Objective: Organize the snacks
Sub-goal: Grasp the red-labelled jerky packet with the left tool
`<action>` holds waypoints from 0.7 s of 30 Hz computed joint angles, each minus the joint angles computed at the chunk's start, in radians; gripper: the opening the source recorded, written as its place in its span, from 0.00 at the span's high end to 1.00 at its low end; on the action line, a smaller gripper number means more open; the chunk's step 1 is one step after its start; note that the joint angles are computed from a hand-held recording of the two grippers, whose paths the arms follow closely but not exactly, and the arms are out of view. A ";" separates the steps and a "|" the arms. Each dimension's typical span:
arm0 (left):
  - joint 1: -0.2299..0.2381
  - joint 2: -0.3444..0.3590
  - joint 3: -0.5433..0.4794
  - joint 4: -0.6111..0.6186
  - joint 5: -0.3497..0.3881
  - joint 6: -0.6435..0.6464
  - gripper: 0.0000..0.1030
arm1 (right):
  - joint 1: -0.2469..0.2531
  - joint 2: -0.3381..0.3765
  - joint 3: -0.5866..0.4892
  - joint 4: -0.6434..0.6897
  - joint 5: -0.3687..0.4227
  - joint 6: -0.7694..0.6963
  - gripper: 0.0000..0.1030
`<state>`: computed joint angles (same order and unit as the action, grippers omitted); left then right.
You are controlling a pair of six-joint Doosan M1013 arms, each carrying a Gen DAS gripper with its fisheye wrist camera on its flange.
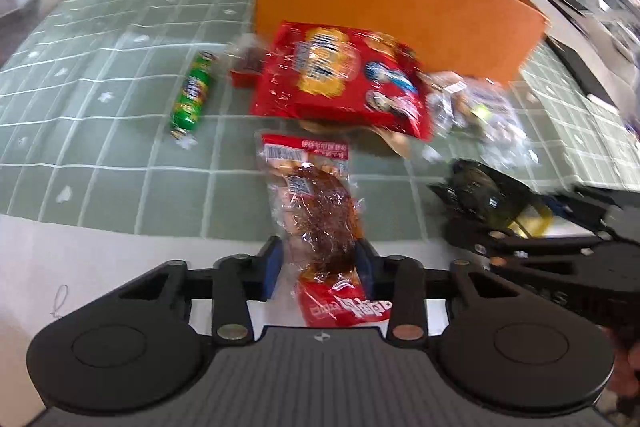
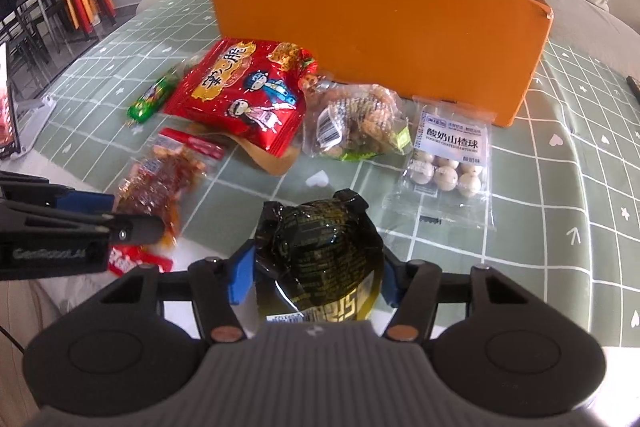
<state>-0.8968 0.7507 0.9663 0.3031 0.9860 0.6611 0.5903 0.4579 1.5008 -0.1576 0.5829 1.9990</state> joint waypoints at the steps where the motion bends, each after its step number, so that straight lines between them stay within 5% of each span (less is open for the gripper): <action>1: 0.000 -0.003 0.003 -0.014 -0.008 0.019 0.63 | 0.000 -0.001 0.002 0.006 -0.002 -0.011 0.42; 4: -0.001 0.000 -0.004 -0.034 0.006 0.058 0.63 | -0.002 -0.011 0.015 0.027 -0.020 -0.050 0.40; 6: -0.001 0.002 -0.005 -0.038 0.001 0.047 0.62 | 0.001 -0.018 0.028 0.009 -0.047 -0.048 0.27; 9: 0.002 -0.002 0.001 -0.052 -0.021 0.047 0.63 | 0.006 -0.022 0.038 -0.029 -0.079 -0.046 0.22; 15: 0.003 -0.008 0.005 -0.047 -0.035 0.065 0.65 | 0.022 -0.014 0.031 -0.163 -0.081 0.002 0.28; 21: 0.000 -0.003 -0.017 -0.056 -0.036 0.162 0.67 | 0.018 -0.007 0.021 -0.115 -0.065 -0.037 0.38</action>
<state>-0.8973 0.7479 0.9493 0.2474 0.9499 0.8231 0.6084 0.4513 1.5223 -0.2725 0.5179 1.9621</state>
